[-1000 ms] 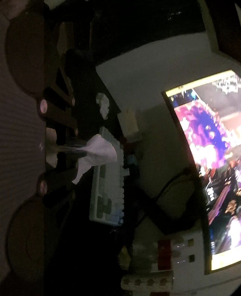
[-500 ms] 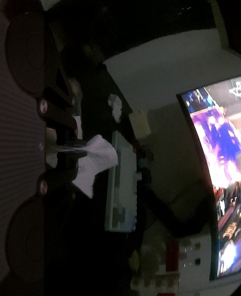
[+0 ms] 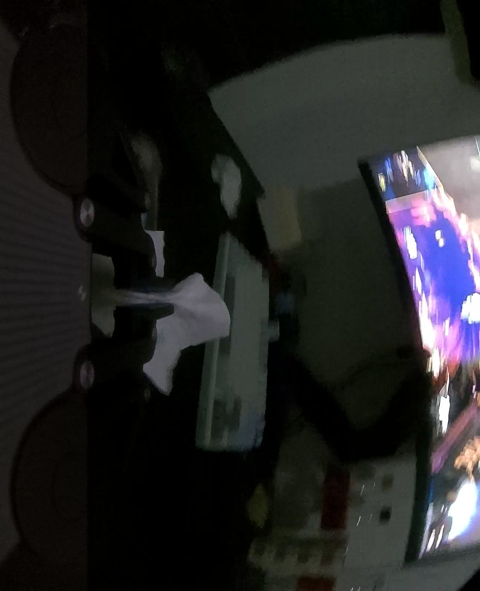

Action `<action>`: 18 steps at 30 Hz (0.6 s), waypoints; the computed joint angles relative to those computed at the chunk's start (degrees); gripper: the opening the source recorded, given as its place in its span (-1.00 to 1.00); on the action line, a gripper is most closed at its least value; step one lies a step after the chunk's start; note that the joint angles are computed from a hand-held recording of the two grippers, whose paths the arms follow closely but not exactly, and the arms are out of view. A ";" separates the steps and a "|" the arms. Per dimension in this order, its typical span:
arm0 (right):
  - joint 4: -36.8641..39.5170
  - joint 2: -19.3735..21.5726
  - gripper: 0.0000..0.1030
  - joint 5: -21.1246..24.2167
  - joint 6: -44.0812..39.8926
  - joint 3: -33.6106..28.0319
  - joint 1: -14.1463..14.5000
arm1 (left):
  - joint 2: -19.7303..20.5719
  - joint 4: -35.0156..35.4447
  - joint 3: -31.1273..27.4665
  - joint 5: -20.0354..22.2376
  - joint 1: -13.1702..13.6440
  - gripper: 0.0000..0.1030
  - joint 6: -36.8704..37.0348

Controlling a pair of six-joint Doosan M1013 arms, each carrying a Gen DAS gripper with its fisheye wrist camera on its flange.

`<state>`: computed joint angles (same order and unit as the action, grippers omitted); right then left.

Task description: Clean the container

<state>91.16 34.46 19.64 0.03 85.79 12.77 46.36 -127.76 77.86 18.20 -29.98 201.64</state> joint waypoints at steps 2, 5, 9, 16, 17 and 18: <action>1.31 -0.10 -0.80 4.38 -4.71 0.45 0.10 | -0.02 0.76 -0.32 -1.05 -0.19 0.29 -0.94; 1.94 0.20 -0.82 5.97 -6.21 0.24 0.10 | 0.03 2.25 -0.87 -2.40 -0.45 0.37 -2.52; 5.44 0.72 -0.83 -1.68 -4.18 -0.29 -0.22 | 0.29 5.17 -1.90 -4.37 -0.74 0.38 -4.90; 7.79 0.91 -0.77 0.98 -6.81 -0.33 0.04 | 1.15 4.94 -3.28 -4.74 -0.71 0.45 -5.46; 6.58 1.02 -0.77 4.16 -6.78 -0.39 -0.23 | 1.21 4.51 -3.31 -4.67 -0.70 0.45 -5.24; 5.67 1.09 -0.77 6.54 -6.66 -0.44 -0.43 | 1.24 3.32 -3.30 -4.82 -0.77 0.45 -3.80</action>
<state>96.82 35.56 26.19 -6.63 85.35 12.34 47.60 -124.45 74.55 13.38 -30.75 197.84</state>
